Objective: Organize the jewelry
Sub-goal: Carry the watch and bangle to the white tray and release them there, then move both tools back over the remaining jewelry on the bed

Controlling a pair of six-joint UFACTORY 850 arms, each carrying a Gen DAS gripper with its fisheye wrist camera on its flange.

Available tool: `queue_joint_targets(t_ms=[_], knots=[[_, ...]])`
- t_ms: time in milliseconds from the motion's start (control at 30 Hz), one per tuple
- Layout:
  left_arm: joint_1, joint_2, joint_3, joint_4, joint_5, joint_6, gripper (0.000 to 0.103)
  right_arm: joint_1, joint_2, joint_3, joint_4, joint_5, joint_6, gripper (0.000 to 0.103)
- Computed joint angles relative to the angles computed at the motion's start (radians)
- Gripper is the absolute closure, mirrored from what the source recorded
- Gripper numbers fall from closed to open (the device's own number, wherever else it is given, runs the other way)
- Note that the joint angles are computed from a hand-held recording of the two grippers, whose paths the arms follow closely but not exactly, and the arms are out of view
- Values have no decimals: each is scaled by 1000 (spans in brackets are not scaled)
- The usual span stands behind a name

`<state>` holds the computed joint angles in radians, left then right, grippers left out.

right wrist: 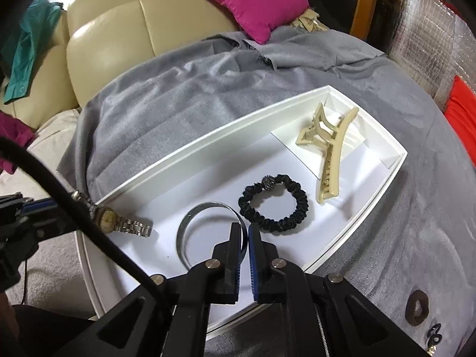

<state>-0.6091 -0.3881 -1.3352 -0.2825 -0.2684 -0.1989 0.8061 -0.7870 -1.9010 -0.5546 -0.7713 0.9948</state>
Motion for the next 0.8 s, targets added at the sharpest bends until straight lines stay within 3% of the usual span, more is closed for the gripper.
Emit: queue_joint_targets(t_ms=[133,267,333,533,667,800], knots=[[6,-8,-9,-14,-23,0,90,-7,1,-3,29,3,-6,94],[3,-11,-15,54,-34,-70,89,-14,30,25,43,36,19,78],[0,0,-6,90,-12,-107,88,-14,57,59,14,64,68,77],[-40,35,19,476,80,-444,74,-12,220,280,-178,180,385,77],[-83,25,-5,687,89,-612,71,-15,335,436,-266,201,556,77],[-148,-5,-51,864,62,-724,64,-16,465,607,-325,172,694,77]])
